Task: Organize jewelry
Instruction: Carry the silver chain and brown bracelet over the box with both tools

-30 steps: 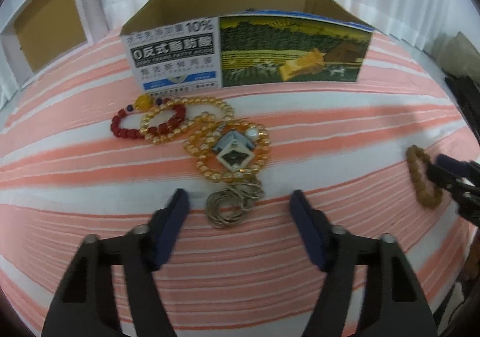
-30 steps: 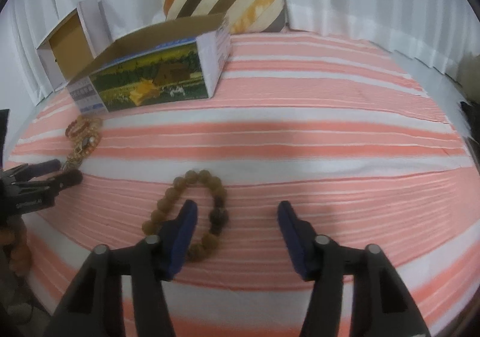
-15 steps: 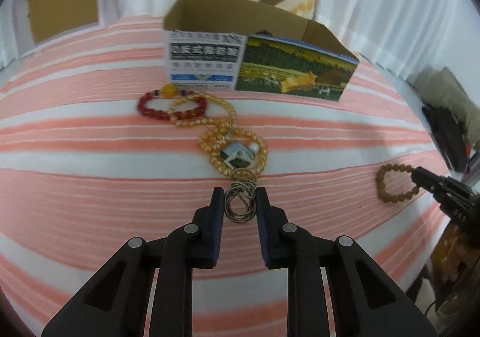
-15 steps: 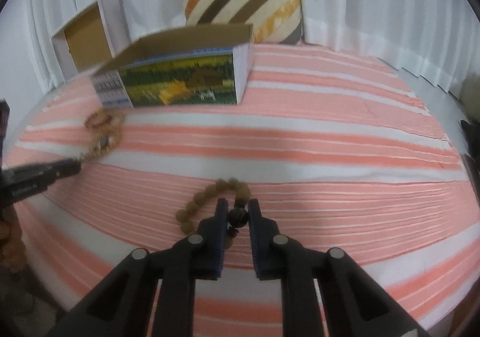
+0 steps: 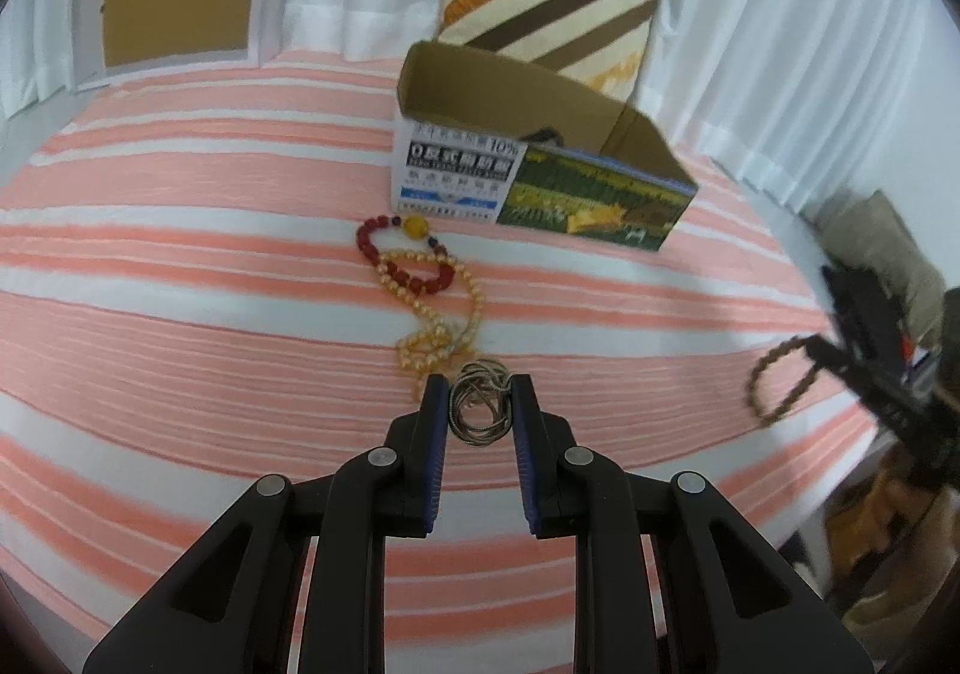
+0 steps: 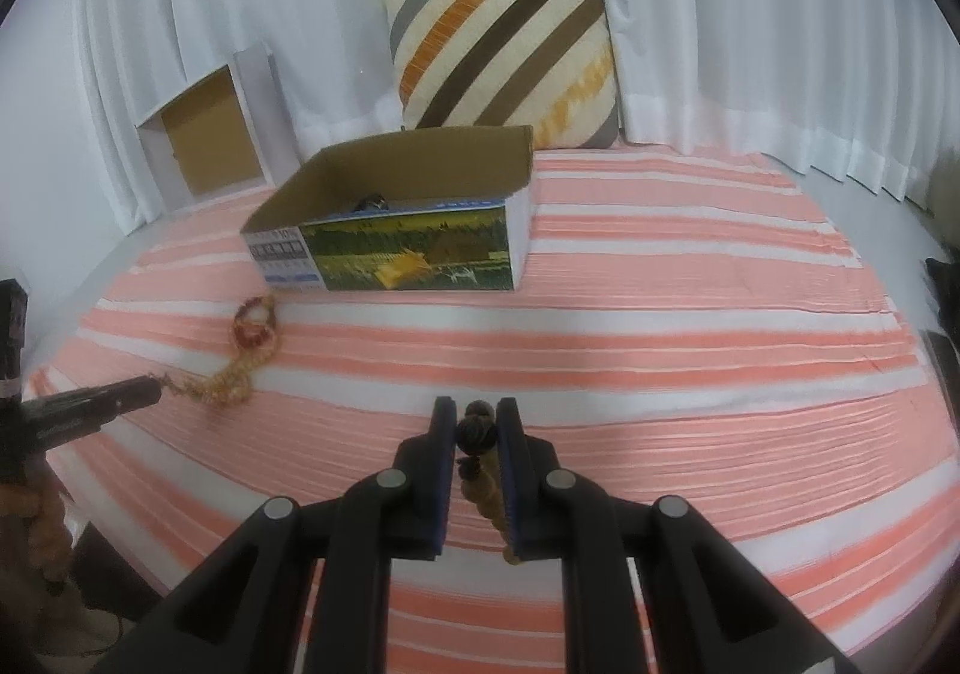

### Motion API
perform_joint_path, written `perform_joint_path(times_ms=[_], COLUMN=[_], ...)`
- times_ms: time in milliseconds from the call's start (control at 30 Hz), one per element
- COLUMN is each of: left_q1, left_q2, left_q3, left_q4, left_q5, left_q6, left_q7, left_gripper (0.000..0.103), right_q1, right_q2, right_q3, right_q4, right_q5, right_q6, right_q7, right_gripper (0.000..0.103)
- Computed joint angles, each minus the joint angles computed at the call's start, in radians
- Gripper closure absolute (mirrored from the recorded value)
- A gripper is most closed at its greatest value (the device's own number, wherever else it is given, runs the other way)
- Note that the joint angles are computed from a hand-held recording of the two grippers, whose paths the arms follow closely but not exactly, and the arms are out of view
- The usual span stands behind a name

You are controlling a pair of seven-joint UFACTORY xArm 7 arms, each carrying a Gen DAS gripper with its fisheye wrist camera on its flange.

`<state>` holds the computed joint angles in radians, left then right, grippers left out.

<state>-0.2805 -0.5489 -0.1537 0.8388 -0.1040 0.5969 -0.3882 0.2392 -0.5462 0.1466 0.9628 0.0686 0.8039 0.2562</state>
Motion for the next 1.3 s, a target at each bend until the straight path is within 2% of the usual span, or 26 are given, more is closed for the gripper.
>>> perform_joint_path(times_ms=[133,467,633,800,1067,1300], left_q1=[0.003,-0.012,0.034,0.038,0.038,0.037], left_q2=[-0.014,-0.063,-0.061,-0.048,-0.016,0.071], left_q3=[0.007,0.049,-0.002,-0.008,0.003,0.008], left_q4=[0.026,0.051,0.075,0.094,0.159,0.273], left_q5=[0.005,-0.063,0.000,0.019,0.023,0.026], left_q6=[0.003,0.026,0.053,0.071,0.096,0.098], left_q7=[0.008,0.041,0.016,0.004,0.011,0.043], left_gripper=[0.084,0.084,0.084,0.084,0.084,0.084], right_q1=[0.007,0.006,0.012,0.019,0.026,0.038], right_q2=[0.001,-0.016,-0.012,-0.005,0.042,0.125], right_q3=[-0.003,-0.004,-0.005,-0.001,-0.006,-0.007], right_q4=[-0.003,0.011,0.021,0.044,0.133,0.229], right_q5=[0.012,0.018,0.028,0.029,0.035,0.047], right_q6=[-0.007,-0.021,-0.028,-0.029,-0.027,-0.038], right_q7=[-0.003,-0.001,0.001,-0.006,-0.036,-0.084], right_gripper=[0.089,0.089,0.089,0.089,0.089,0.089])
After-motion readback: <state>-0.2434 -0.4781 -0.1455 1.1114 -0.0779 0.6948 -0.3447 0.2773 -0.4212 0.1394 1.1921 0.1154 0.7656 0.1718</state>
